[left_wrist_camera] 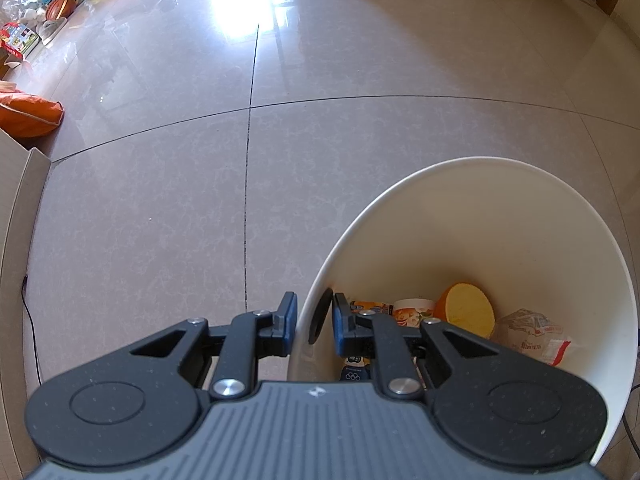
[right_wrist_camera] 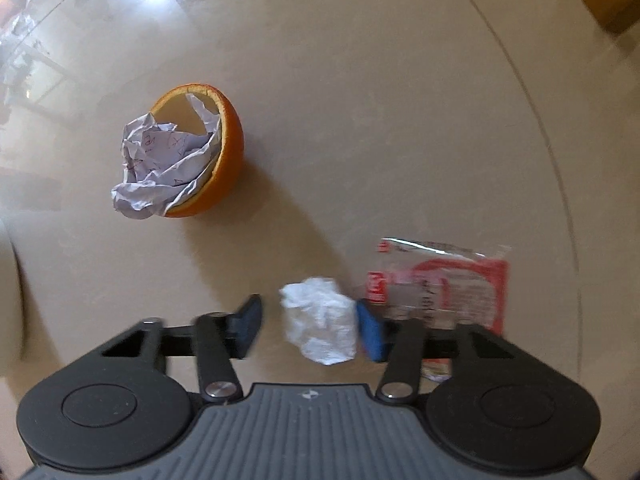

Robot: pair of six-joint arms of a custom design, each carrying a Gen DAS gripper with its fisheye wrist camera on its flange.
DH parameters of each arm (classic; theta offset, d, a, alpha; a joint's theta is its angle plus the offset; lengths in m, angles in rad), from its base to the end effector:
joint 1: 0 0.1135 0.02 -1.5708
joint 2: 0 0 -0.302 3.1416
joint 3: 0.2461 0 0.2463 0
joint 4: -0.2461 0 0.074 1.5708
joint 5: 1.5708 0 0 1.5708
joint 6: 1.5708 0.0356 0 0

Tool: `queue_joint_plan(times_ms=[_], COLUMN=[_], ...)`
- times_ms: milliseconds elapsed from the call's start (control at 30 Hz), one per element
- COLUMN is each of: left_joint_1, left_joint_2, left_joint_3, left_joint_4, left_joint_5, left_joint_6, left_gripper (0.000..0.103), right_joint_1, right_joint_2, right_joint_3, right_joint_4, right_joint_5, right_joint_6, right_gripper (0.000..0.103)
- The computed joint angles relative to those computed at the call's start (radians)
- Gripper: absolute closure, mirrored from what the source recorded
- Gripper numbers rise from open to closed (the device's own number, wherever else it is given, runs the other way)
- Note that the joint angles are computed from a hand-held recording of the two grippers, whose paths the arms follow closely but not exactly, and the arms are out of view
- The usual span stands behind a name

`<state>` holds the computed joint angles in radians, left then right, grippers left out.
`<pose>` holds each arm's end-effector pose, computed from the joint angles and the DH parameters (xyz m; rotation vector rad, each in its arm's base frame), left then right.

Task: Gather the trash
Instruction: 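Grasp the white crumpled tissue with the right gripper and lift it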

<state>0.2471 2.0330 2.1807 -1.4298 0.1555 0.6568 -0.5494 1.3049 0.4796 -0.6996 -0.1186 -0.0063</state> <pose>0.4020 0.0957 0.3737 0.6038 2.7494 -0.0186 0.1316 -0.0757 0.1608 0.8171 2.9500 0.1555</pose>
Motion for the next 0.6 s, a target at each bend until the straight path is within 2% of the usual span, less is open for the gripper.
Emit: queue_joint_plan(times_ms=[33, 67, 267, 433, 600], left_joint_1=[0.000, 0.000, 0.002, 0.005, 0.007], left_joint_2=[0.000, 0.000, 0.002, 0.009, 0.009], left_joint_3=[0.000, 0.001, 0.004, 0.017, 0.016], left_joint_4=[0.001, 0.000, -0.003, -0.012, -0.011], left_joint_5=[0.000, 0.000, 0.002, 0.006, 0.009], left_joint_6=[0.000, -0.002, 0.000, 0.001, 0.001], left_gripper=[0.087, 0.087, 0.087, 0.087, 0.087], right_joint_1=[0.010, 0.002, 0.084, 0.156, 0.304], right_joint_2=[0.000, 0.007, -0.003, -0.057, -0.107], right_joint_3=[0.009, 0.014, 0.079, 0.214, 0.410], right_joint_4=[-0.014, -0.020, -0.109, -0.276, -0.473], right_joint_5=[0.013, 0.016, 0.010, -0.034, -0.053], right_joint_6=[0.002, -0.008, 0.021, 0.030, 0.034], right_gripper=[0.068, 0.073, 0.074, 0.074, 0.074])
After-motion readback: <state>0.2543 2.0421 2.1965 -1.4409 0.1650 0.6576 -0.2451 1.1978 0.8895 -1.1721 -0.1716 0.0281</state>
